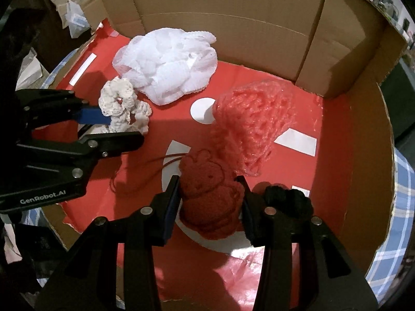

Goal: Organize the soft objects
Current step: 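Open both tools to drop the scrunchie and plush in the box, then lift both tools out of the box back toward the table items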

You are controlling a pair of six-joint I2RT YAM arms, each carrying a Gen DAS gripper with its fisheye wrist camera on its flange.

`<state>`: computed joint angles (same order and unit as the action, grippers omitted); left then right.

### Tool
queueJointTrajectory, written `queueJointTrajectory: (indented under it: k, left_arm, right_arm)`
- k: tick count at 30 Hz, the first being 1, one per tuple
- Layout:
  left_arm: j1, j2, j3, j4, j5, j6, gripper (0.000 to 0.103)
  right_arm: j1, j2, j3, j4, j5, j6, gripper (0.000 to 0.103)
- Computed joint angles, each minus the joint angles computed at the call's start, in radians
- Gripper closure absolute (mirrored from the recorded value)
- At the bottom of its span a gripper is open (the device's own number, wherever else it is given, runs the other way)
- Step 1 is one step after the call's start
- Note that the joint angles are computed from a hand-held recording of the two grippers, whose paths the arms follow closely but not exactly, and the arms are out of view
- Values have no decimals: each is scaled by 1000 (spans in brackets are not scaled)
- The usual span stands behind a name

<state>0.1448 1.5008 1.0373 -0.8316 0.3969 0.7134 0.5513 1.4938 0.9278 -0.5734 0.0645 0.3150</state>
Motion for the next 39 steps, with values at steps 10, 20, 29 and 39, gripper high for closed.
queueJointTrajectory:
  k: [10, 20, 29, 39]
  left_arm:
    - [5, 0, -15, 18, -3, 6, 57]
    - [88, -107, -51, -19, 63, 35, 33]
    - [293, -307, -56, -195, 234, 168, 16]
    - [770, -494, 17, -609, 568, 603, 1]
  right_arm:
    - [9, 40, 21, -2, 13, -14, 51]
    - [58, -61, 7, -51, 78, 34, 44]
    - [176, -334, -23, -186, 204, 169, 35]
    - [621, -537, 74, -512, 592, 545, 29]
